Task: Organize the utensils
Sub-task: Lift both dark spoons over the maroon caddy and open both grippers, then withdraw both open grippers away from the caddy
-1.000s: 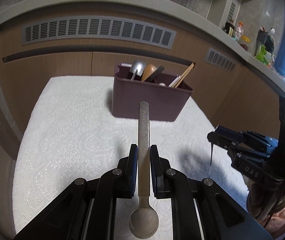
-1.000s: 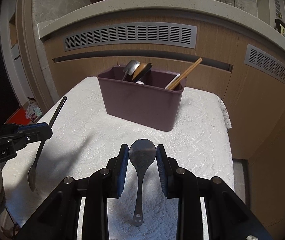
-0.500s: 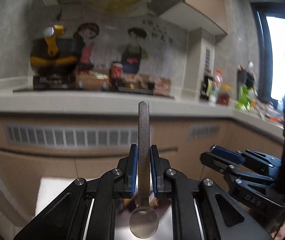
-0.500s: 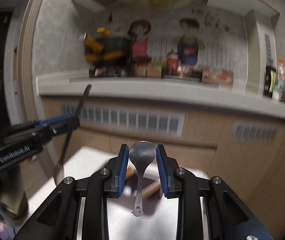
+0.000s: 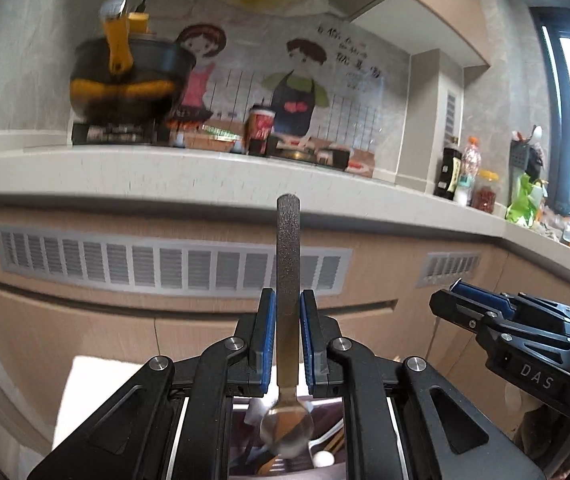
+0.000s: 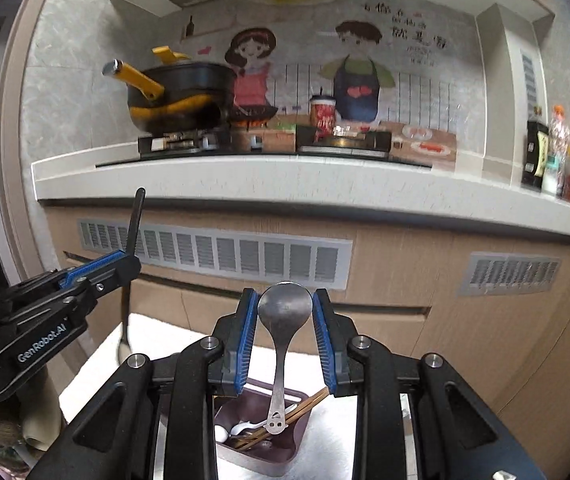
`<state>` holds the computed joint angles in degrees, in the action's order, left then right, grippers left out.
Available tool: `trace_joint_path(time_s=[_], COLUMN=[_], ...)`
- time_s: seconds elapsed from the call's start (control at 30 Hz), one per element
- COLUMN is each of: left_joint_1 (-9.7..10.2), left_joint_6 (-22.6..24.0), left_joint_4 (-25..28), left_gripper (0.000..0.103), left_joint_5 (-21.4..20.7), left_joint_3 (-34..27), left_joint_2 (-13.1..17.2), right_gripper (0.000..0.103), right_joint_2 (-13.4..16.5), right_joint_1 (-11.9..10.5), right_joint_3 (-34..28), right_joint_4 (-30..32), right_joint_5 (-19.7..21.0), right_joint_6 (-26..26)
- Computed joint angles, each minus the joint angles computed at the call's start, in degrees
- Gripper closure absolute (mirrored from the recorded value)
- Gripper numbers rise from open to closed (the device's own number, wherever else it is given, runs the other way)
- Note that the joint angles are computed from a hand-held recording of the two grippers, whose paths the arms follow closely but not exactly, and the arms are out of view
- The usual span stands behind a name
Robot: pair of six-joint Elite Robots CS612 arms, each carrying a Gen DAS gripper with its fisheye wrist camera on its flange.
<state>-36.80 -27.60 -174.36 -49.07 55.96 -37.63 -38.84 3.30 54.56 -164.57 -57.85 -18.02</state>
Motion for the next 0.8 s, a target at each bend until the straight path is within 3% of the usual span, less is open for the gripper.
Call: trace_joint_path(time_s=[0.23, 0.47, 0.57, 0.7, 0.8], left_joint_1=[0.86, 1.89, 2.03, 1.56, 0.74], left_joint_6=[-3.5, -10.0, -12.3, -14.3, -14.6], left_joint_4=[3.4, 9.7, 13.0, 13.9, 15.0], left_gripper=[0.09, 0.088, 0.078, 0.052, 0.048], left_joint_5=[-3.6, -9.9, -11.6, -11.4, -9.6], left_joint_3=[0.6, 1.9, 2.4, 3.8, 5.2], left_joint_2=[0.8, 0.8, 0.8, 0.2, -0.6], right_gripper=[0.076, 0.073, 0.054, 0.048, 0.039], right_joint_2=[2.4, 4.8, 5.5, 5.0, 3.7], right_joint_1=[0.7, 1.0, 1.2, 0.8, 0.5], right_joint_3=[-2.4, -5.4, -5.6, -4.1, -1.4], right_joint_4=[4.7, 16.0, 16.7, 17.2, 15.4], right_joint_5=[-1.5, -1.6, -3.9, -5.1, -6.1], right_joint_6=[-1.2, -4.1, -3.2, -2.3, -2.0])
